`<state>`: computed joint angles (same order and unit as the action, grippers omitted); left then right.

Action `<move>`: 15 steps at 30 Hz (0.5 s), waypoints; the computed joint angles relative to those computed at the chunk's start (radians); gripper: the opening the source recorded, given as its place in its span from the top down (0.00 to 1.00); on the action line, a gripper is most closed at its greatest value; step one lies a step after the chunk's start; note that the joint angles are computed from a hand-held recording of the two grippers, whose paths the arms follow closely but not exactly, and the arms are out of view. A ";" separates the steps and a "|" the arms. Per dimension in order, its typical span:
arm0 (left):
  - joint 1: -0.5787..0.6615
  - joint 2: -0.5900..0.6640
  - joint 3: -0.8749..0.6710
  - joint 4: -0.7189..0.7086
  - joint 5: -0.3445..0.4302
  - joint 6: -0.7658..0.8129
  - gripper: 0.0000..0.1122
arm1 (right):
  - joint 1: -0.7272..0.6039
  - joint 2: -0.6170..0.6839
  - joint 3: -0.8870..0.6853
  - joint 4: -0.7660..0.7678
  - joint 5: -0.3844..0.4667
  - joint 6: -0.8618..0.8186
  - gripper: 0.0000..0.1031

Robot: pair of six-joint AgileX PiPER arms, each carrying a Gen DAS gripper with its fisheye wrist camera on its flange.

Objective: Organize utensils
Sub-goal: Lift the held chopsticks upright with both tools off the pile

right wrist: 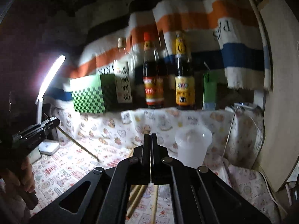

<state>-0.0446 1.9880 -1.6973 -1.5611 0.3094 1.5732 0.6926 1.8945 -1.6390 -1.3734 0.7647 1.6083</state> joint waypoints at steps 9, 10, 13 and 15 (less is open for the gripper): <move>0.004 0.006 -0.022 0.093 0.011 -0.103 0.96 | -0.099 0.062 -0.115 0.425 -0.051 -0.320 1.00; 0.006 0.006 -0.022 0.093 0.015 -0.104 0.96 | -0.121 0.072 -0.133 0.508 -0.060 -0.377 1.00; 0.015 0.003 -0.022 0.072 0.034 -0.094 0.96 | -0.170 0.103 -0.179 0.667 -0.049 -0.491 0.99; 0.023 0.001 -0.021 0.055 0.046 -0.086 0.96 | -0.203 0.147 -0.260 0.778 0.024 -0.584 0.99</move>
<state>-0.0213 1.9888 -1.7185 -1.5063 0.3549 1.4869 0.4891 2.0410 -1.8988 -0.5954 0.7888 1.0246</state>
